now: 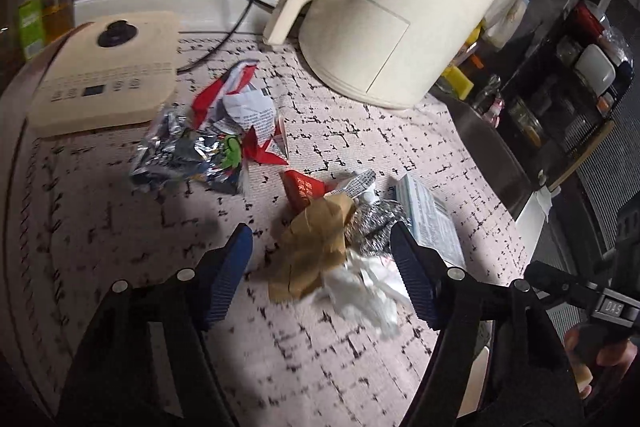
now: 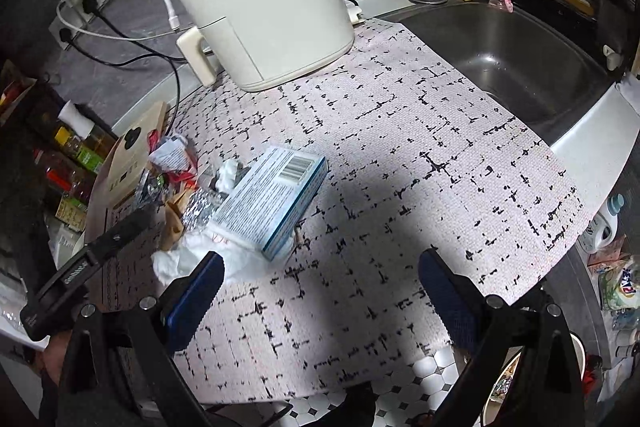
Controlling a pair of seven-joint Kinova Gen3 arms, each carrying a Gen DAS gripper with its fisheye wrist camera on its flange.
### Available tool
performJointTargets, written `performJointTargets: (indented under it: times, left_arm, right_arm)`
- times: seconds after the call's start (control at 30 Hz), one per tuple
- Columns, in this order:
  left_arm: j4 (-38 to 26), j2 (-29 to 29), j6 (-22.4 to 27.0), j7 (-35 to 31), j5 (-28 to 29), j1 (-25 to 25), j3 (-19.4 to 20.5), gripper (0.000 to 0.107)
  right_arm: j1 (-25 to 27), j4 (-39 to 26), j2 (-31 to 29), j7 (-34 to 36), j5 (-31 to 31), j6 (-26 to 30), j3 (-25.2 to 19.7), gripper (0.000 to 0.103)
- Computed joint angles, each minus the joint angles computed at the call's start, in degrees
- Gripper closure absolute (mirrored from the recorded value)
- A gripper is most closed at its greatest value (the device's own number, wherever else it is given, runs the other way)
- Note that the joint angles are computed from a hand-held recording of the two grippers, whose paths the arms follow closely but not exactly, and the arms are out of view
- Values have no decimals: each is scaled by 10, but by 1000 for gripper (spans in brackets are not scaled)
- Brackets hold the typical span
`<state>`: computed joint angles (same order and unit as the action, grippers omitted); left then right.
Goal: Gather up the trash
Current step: 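Grasp the white plastic bag with the right tool while the left tool holds the brown paper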
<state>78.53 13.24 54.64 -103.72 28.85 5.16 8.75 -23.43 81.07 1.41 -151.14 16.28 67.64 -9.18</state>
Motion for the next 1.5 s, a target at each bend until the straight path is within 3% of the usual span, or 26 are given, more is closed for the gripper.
performJointTargets:
  times: [0.1,0.17,0.2,0.5,0.63,0.9,1.0,1.1,1.13,1.17,1.23,1.5]
  left_arm:
    - [-40,39,29,-6,-8,2,6,43]
    - [-65,61,55,-13,-7,-1,11,64]
    - [-75,70,67,-15,-8,-2,13,80]
    - [-85,69,98,-66,21,-32,16,83]
    - [-83,64,103,-77,32,-44,11,83]
    - [-54,39,100,-108,66,-73,1,83]
    - [-42,33,102,-116,79,-81,-3,83]
    - [-25,25,99,-128,96,-90,-6,83]
    - [-21,23,98,-131,100,-91,-7,83]
    - [-15,19,95,-135,104,-93,-8,83]
    - [-2,11,84,-143,113,-96,-12,85]
    - [22,-12,49,-138,125,-100,-25,96]
  right_arm:
    - [0,-18,18,-7,4,8,4,8]
    - [-2,-27,30,-10,4,9,8,8]
    - [-3,-34,38,-10,-2,10,10,8]
    - [-9,-30,76,-3,-100,-35,16,8]
    - [-30,-33,95,-12,-98,-40,16,9]
    - [-60,-45,116,-33,-72,-47,30,34]
    - [-62,-50,121,-33,-70,-47,28,38]
    - [-56,-50,124,-23,-88,-63,21,51]
    - [-64,-56,128,-20,-81,-58,24,59]
    - [-68,-60,133,-16,-76,-54,24,80]
    - [-64,-64,138,-8,-90,-51,25,97]
    - [-82,-52,95,-25,-51,-54,24,100]
